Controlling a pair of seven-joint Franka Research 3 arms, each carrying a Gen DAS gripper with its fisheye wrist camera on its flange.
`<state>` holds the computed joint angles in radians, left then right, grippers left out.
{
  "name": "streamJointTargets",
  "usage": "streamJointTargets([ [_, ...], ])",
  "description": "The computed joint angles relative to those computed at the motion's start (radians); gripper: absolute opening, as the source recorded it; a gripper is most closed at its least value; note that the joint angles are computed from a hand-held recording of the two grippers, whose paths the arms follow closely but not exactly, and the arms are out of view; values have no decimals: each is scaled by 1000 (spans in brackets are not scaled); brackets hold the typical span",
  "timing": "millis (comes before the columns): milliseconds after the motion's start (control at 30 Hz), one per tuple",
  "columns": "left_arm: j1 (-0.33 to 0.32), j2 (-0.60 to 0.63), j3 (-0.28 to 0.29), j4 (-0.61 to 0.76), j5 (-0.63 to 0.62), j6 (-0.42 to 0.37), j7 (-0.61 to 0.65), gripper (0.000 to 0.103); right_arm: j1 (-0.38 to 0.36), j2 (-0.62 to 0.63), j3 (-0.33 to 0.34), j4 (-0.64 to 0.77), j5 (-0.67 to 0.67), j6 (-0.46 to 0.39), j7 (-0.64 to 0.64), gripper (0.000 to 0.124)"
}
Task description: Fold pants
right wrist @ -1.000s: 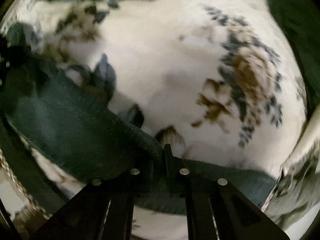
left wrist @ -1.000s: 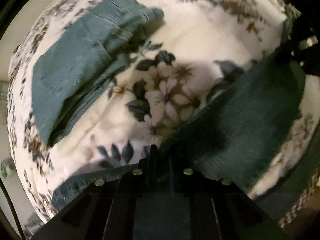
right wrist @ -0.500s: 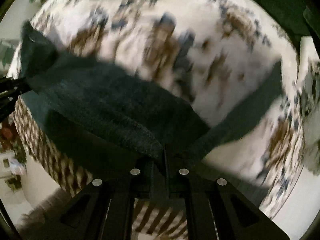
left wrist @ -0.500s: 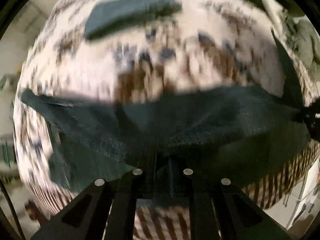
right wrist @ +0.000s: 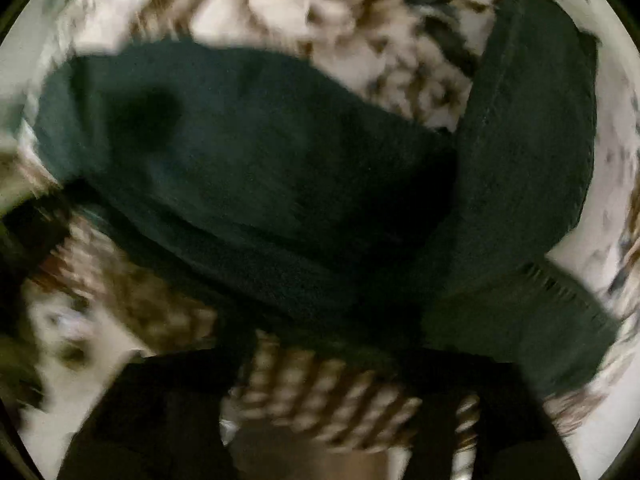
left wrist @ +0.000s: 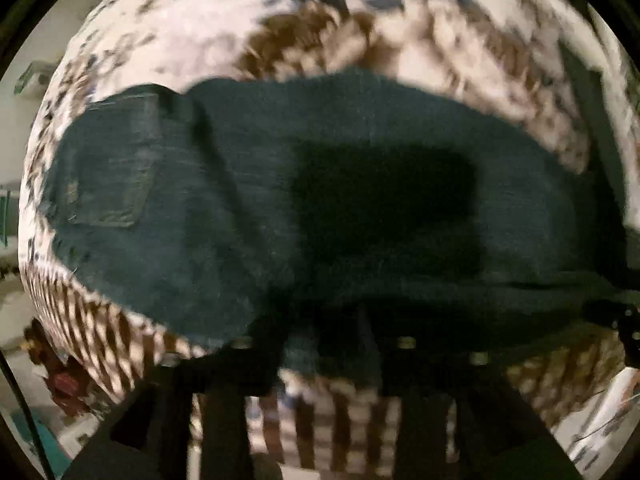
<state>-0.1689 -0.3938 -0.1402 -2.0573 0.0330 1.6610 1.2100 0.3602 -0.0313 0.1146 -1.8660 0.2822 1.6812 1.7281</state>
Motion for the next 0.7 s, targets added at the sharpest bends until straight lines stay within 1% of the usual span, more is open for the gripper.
streamJointTargets([
  [33, 3, -9, 0, 19, -2, -16, -15, 64, -2, -9, -9, 12, 18, 1, 19, 85],
  [67, 7, -14, -3, 36, 4, -34, -33, 85, -1, -19, -22, 21, 23, 12, 43, 86],
  [100, 11, -18, -8, 50, 18, -46, -50, 90, 0, -22, -31, 38, 12, 20, 74, 86],
  [200, 22, -7, -34, 94, 85, -80, -114, 90, -18, 1, -34, 86, -93, 49, 176, 86],
  [300, 22, 57, -68, 136, 179, -85, -170, 90, -27, 98, -41, 146, -230, 94, 271, 86],
  [333, 21, 79, -75, 143, 209, -79, -184, 90, -37, 147, -43, 181, -263, 100, 275, 86],
  [367, 16, 100, -77, 146, 226, -61, -192, 90, -38, 200, -48, 219, -286, 95, 281, 86],
  [433, 12, 123, -72, 147, 255, -37, -190, 90, -40, 258, -60, 252, -249, 91, 261, 84],
  [467, 9, 134, -70, 148, 257, -26, -192, 90, -32, 273, -66, 256, -240, 90, 244, 71],
  [500, 5, 143, -70, 150, 256, -19, -194, 90, -15, 267, -73, 243, -284, 94, 252, 34],
  [533, 2, 148, -70, 152, 255, -12, -194, 90, -6, 232, -73, 200, -342, 118, 282, 15],
  [567, -3, 148, -71, 152, 254, -7, -192, 90, -18, 181, -73, 141, -333, 157, 308, 7],
  [600, -7, 150, -71, 156, 252, -2, -188, 90, -35, 107, -71, 63, -328, 205, 352, 7],
  [667, -15, 139, -70, 152, 240, 15, -183, 90, -78, -67, -64, -97, -327, 275, 468, 7],
  [700, -19, 131, -68, 146, 227, 25, -183, 90, -89, -155, -72, -161, -327, 273, 528, 7],
])
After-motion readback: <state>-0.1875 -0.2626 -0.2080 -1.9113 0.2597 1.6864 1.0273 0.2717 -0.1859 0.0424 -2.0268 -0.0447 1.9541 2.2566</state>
